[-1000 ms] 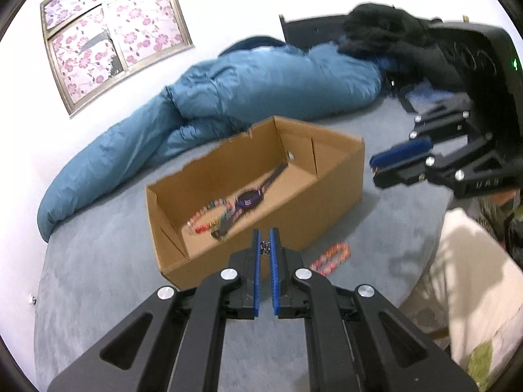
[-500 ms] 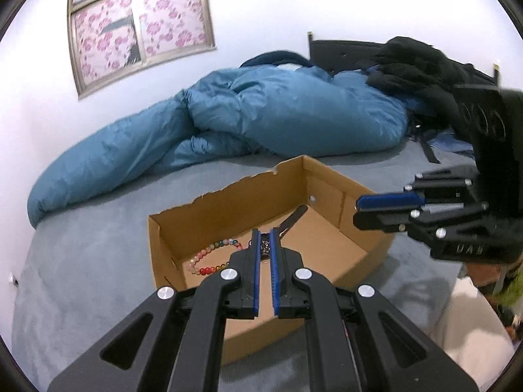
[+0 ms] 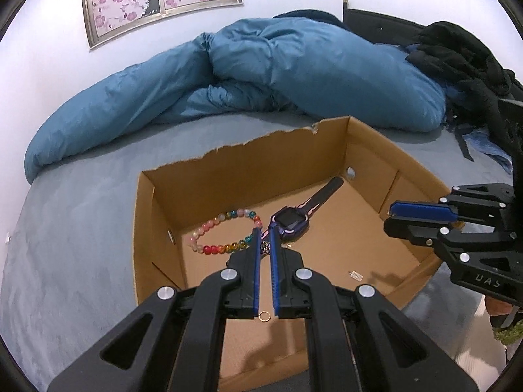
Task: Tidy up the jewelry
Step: 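Lower both grippers into the box and open them to drop the charms, then withdraw both open grippers from the box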
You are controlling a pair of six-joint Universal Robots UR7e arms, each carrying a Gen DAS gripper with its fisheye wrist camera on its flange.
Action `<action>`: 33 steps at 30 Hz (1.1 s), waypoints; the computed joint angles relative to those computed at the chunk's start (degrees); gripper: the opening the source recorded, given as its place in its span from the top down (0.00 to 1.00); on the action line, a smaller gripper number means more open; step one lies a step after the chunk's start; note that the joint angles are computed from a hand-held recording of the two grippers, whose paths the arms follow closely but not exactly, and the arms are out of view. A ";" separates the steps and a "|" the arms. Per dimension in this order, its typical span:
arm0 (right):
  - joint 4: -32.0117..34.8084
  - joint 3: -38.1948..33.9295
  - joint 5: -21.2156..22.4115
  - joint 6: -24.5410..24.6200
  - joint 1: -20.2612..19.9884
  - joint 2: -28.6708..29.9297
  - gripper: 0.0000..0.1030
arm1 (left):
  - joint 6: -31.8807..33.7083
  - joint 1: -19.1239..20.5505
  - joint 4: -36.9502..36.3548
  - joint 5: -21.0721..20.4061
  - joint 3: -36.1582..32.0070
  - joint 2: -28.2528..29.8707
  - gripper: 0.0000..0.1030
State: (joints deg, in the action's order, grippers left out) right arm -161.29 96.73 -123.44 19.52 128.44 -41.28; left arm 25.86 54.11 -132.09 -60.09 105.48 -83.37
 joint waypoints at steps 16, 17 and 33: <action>0.11 0.52 -1.50 1.08 0.86 -0.40 0.71 | -0.76 -0.60 0.73 1.67 0.58 -0.78 0.73; -0.02 0.52 -1.50 1.04 0.88 -0.40 0.70 | -0.66 -0.72 0.55 1.72 0.72 -0.96 0.72; -3.99 1.34 -2.72 -0.64 2.65 -1.37 0.50 | -1.13 -2.09 0.18 0.36 1.74 -4.41 0.59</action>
